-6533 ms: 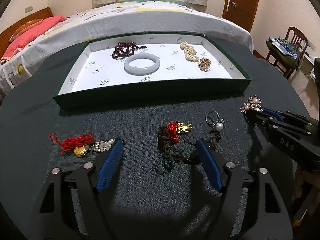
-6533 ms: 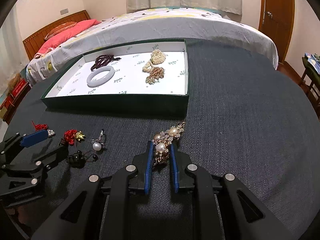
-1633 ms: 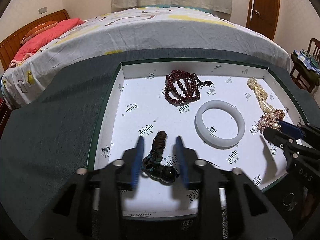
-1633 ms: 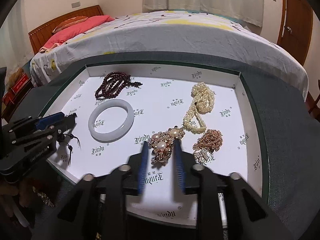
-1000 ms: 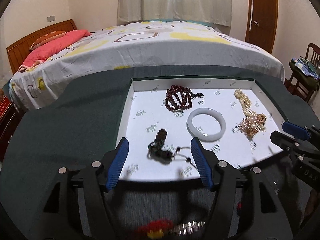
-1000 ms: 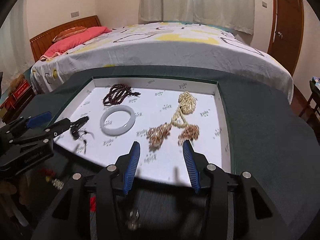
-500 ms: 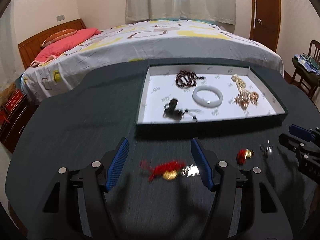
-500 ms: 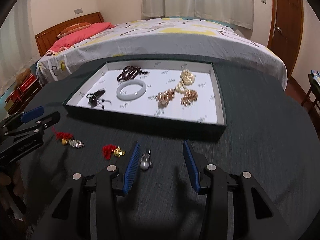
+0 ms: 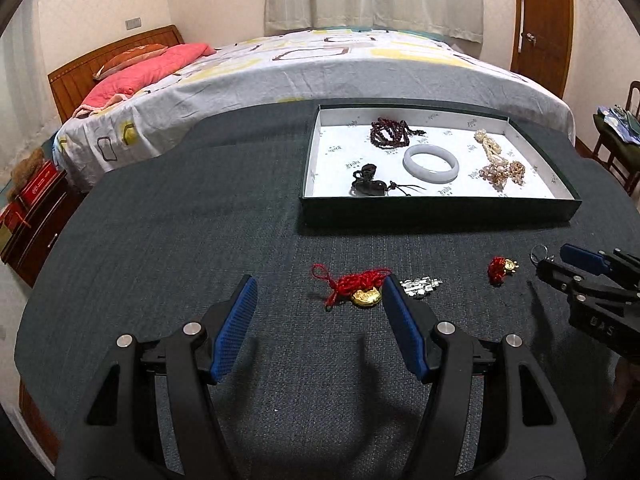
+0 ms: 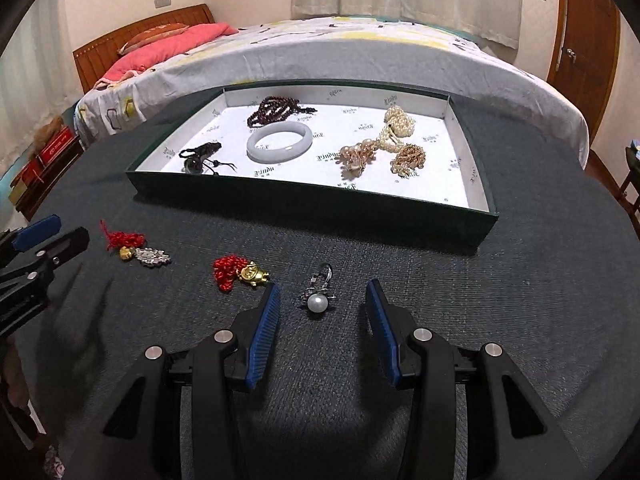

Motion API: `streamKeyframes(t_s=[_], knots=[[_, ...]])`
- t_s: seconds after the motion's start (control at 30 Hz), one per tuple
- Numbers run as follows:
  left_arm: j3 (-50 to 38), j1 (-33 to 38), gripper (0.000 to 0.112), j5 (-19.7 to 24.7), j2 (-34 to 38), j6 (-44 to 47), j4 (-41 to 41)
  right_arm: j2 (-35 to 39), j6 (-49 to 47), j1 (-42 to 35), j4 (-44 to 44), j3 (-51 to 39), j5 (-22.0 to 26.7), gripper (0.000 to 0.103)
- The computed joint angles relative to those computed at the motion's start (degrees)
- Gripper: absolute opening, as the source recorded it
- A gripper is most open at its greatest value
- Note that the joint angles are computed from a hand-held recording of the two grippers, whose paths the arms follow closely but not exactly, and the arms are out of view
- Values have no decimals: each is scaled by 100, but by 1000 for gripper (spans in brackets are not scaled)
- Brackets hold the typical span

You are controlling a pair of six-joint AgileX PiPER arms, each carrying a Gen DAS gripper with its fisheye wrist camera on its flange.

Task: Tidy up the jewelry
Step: 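Withdraw both tools and lower the right tool onto the pearl ring, then grip the pearl ring with the right tool while the left tool grasps the red-tassel gold pendant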

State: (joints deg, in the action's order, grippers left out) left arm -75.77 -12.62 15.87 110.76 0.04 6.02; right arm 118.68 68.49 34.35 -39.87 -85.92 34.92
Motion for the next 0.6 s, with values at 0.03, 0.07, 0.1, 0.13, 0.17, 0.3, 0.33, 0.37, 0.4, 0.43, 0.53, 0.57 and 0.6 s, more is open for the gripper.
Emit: streamKeyframes(t_s=[0.03, 0.07, 0.1, 0.13, 0.17, 0.3, 0.33, 0.37, 0.4, 0.43, 0.53, 0.57, 0.6], knots=[[-15, -3, 63, 19, 13, -20, 16, 24, -44, -14, 37, -24, -3, 44], [-23, -4, 63, 34, 27, -24, 15, 42, -87, -25, 72, -55, 5, 44], [-38, 2, 63, 48, 46, -9, -7, 66, -133, -34, 108, -83, 11, 43], [-51, 6, 63, 60, 63, -7, -13, 80, -143, -34, 110, -98, 16, 43], [-53, 13, 63, 62, 71, -5, -12, 93, -137, -33, 98, -107, 21, 43], [-57, 15, 63, 85, 105, -81, 50, 159, -234, -42, 157, -157, 22, 31], [-66, 21, 63, 95, 121, -67, 25, 157, -228, -35, 129, -148, 18, 29], [-67, 24, 63, 103, 129, -62, 17, 149, -237, -37, 137, -132, -10, 28], [-86, 23, 63, 118, 147, -47, 1, 138, -250, -38, 150, -114, -40, 22], [-90, 24, 63, 121, 155, -38, -9, 127, -243, -35, 140, -100, -39, 22], [-120, 8, 63, 123, 198, -26, -26, 98, -202, -39, 117, -73, -34, 22], [-140, 7, 63, 122, 217, -19, -38, 73, -154, -45, 85, -36, -46, 22], [-173, 3, 63, 127, 248, 3, -73, 23, -107, -60, 58, 30, -67, 22]])
